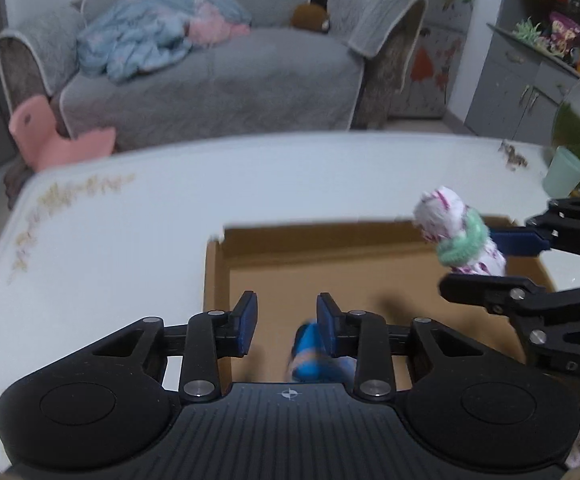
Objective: Organize objects
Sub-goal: 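Carry both bundles into the box and open both tools to release them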
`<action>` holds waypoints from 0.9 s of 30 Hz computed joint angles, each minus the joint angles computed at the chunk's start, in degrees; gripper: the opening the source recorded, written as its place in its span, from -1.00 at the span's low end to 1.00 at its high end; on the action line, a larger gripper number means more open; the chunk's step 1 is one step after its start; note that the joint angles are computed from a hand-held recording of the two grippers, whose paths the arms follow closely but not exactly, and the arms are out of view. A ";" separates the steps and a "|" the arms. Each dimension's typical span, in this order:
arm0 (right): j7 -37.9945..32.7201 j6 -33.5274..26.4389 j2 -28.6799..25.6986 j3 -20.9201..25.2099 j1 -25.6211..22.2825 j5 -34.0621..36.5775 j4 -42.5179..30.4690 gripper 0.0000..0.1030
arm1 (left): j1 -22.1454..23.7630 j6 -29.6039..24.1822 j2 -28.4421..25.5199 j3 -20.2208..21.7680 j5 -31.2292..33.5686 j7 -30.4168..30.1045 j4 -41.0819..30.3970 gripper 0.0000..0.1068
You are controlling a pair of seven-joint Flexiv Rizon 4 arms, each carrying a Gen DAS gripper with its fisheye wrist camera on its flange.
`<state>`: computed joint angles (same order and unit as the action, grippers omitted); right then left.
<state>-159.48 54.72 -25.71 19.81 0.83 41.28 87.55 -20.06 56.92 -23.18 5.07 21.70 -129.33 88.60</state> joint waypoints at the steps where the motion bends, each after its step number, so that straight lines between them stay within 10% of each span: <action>1: 0.40 -0.23 -0.52 -0.20 0.35 -0.42 -0.18 -0.38 | 0.05 -0.43 -0.08 0.07 0.02 0.10 0.34 -0.24; 14: 2.08 -1.36 -0.18 -0.10 0.35 -3.52 0.38 -0.38 | -0.93 -1.89 3.55 -2.39 1.18 0.65 3.77 0.40; 19: 2.47 -0.99 -0.24 -0.49 0.92 -3.87 0.61 -0.38 | -1.06 -5.53 -0.33 -2.59 -0.64 1.62 1.55 -0.23; 27: 3.78 -0.75 -1.28 -0.84 1.92 -5.16 -0.27 -0.38 | -2.90 -6.19 -2.37 0.64 4.19 0.32 -3.09 -0.30</action>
<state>-155.70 53.97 -26.99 18.97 2.74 36.13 87.28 -22.96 50.73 -25.54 5.71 25.89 -129.01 85.51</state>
